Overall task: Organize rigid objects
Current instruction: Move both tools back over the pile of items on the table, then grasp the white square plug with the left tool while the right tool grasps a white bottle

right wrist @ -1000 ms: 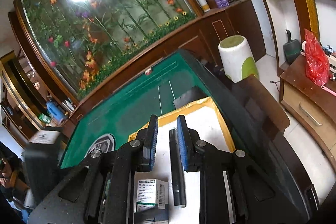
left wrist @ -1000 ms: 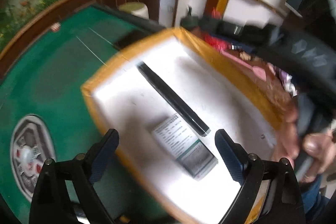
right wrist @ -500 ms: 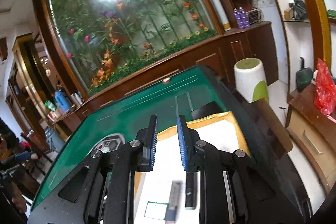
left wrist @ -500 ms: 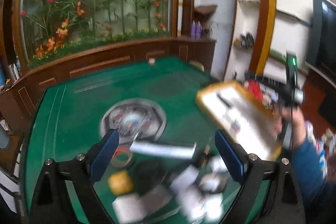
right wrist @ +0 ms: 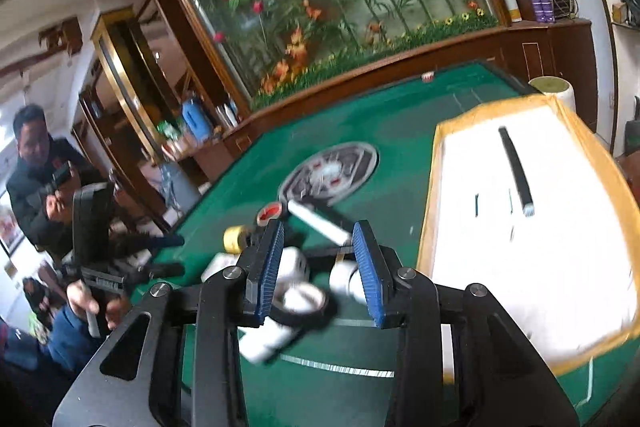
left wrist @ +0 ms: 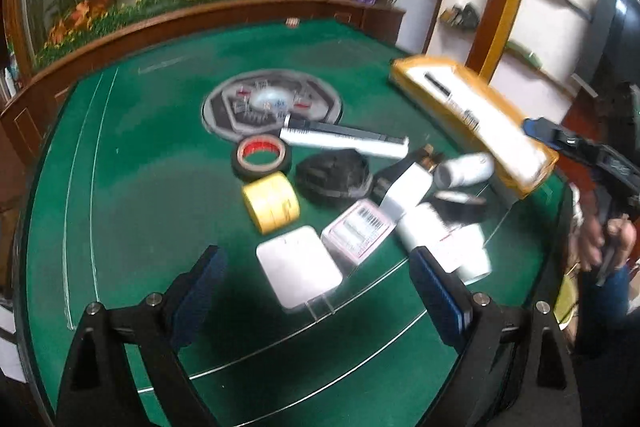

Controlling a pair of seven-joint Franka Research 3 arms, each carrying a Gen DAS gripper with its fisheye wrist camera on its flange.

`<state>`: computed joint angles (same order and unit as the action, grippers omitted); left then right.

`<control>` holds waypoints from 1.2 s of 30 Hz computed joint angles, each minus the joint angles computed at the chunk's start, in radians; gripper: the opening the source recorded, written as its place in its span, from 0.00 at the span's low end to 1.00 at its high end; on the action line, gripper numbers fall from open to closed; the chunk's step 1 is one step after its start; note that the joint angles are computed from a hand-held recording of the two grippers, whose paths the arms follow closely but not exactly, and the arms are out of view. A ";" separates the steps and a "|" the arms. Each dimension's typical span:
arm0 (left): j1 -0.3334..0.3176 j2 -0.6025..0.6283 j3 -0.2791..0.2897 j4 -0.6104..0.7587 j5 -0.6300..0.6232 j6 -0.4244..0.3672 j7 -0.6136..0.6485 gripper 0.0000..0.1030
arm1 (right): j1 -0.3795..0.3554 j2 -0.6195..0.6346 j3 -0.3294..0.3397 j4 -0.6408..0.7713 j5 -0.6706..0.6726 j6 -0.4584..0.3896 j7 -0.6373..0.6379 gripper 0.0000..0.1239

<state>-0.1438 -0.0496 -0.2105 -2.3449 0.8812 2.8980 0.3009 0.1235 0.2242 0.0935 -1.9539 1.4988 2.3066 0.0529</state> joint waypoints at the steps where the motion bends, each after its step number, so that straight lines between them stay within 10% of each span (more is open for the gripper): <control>1: 0.000 -0.005 0.002 -0.018 -0.004 0.008 0.004 0.90 | -0.001 0.000 0.000 -0.005 -0.013 -0.014 0.011 0.29; 12: -0.018 0.088 0.031 0.021 -0.148 -0.037 0.091 0.86 | 0.037 -0.016 0.007 -0.054 -0.204 -0.049 0.130 0.29; 17: 0.000 0.080 0.058 -0.011 -0.104 0.025 0.037 0.56 | 0.080 0.006 0.010 -0.054 -0.378 -0.008 0.306 0.29; 29: -0.007 0.097 0.054 0.024 -0.022 -0.027 -0.009 0.56 | 0.164 0.079 0.052 0.020 -0.613 0.182 0.570 0.34; 36: -0.010 0.097 0.060 0.025 0.054 -0.026 -0.075 0.55 | 0.144 0.052 0.077 -0.018 -0.626 0.219 0.481 0.30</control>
